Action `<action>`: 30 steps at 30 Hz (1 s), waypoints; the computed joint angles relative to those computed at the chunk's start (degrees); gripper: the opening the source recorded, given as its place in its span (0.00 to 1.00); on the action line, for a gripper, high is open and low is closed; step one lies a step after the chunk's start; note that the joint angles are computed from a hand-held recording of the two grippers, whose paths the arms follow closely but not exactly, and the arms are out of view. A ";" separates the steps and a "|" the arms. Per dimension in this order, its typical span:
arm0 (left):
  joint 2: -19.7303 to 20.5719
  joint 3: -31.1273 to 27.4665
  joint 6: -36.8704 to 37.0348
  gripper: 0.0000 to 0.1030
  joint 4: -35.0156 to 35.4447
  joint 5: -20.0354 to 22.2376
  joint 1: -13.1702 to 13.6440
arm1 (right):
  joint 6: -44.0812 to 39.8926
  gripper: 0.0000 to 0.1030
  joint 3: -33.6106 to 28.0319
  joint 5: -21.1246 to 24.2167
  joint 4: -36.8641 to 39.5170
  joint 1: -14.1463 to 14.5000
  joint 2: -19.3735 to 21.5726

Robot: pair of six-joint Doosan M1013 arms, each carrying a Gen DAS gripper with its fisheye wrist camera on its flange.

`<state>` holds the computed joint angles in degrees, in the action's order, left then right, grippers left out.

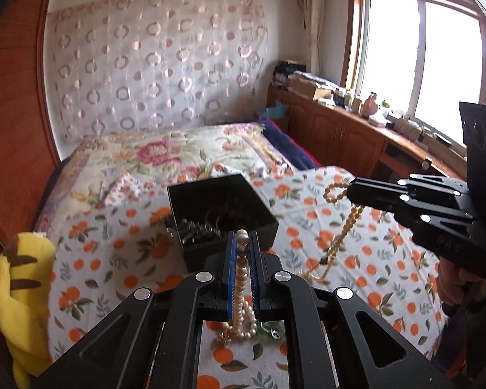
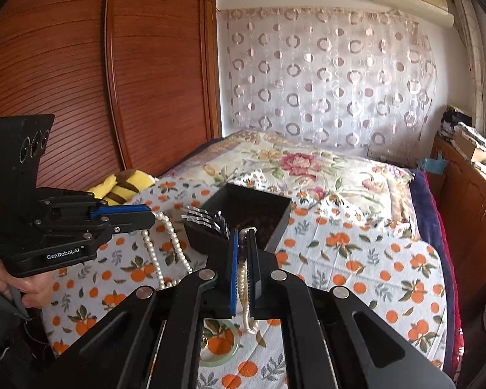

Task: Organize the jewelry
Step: 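Lift the pearl strands with both tools toward the black box, then lower both tools into the black box and open them to drop the pearls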

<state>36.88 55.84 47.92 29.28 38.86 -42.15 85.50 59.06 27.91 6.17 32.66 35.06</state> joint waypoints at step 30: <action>6.90 -19.44 6.28 0.06 0.53 3.93 2.62 | -8.35 0.05 -16.75 5.35 7.16 -1.87 7.55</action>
